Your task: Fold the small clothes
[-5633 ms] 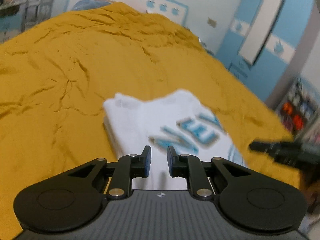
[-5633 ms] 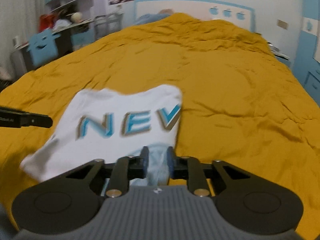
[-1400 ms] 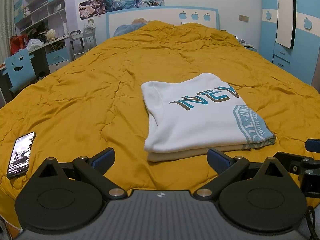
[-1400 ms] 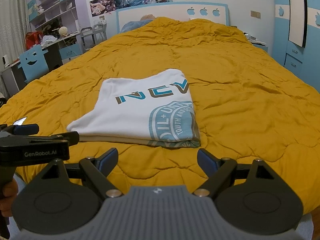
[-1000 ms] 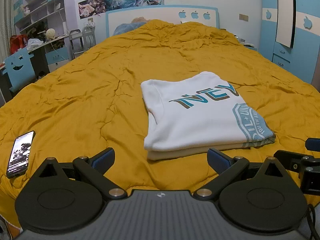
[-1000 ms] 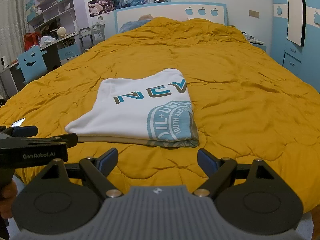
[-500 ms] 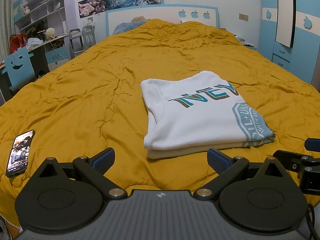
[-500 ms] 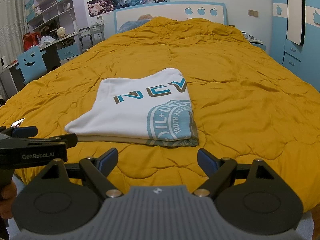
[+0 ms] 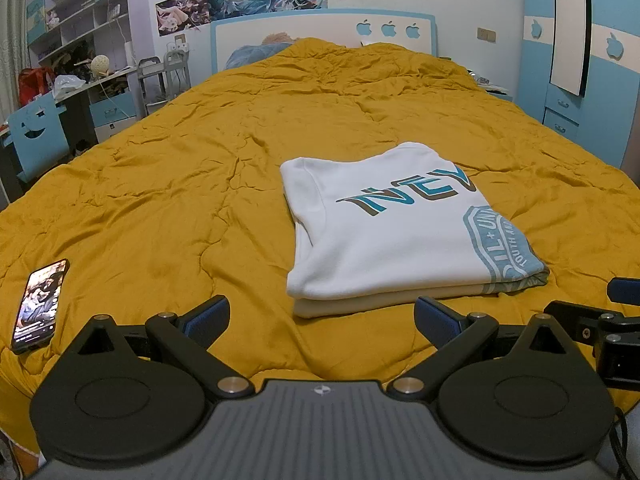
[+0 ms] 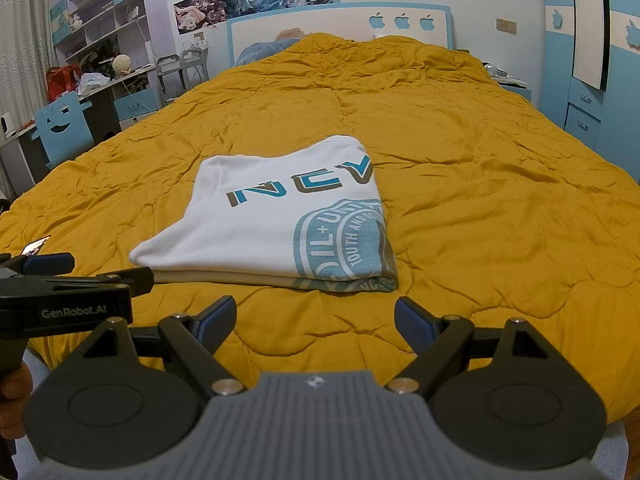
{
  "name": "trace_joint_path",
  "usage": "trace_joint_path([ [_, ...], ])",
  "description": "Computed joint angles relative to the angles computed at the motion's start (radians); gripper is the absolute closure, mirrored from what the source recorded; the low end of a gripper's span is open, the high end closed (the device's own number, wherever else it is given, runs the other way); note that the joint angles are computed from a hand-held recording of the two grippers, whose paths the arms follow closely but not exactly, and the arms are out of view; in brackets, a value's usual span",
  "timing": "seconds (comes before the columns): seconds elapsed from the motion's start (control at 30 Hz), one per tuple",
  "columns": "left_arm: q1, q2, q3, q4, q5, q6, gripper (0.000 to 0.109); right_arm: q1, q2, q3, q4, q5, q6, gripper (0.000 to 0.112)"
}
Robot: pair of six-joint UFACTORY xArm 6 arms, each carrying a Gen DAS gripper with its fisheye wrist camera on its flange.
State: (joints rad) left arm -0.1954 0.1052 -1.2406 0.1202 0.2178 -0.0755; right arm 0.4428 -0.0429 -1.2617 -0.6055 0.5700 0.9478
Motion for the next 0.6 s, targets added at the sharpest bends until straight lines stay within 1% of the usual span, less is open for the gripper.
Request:
trace_joint_path([
  [0.23,0.001,-0.001,0.003,0.001,-0.005,0.001,0.006,0.0,0.0,-0.001,-0.001,0.001,0.001,0.03],
  [0.33,-0.003,-0.003,0.007,-0.021,-0.014,0.028,0.006,0.0,0.0,0.0,0.0,0.0,0.0,0.03],
  [0.4,-0.004,-0.005,0.007,-0.008,-0.019,0.019,0.006,-0.001,0.0,-0.001,0.001,0.001,-0.001,0.03],
  [0.6,-0.008,-0.003,-0.003,-0.044,-0.006,0.064,0.006,-0.001,0.0,0.001,0.001,-0.001,-0.002,0.03],
])
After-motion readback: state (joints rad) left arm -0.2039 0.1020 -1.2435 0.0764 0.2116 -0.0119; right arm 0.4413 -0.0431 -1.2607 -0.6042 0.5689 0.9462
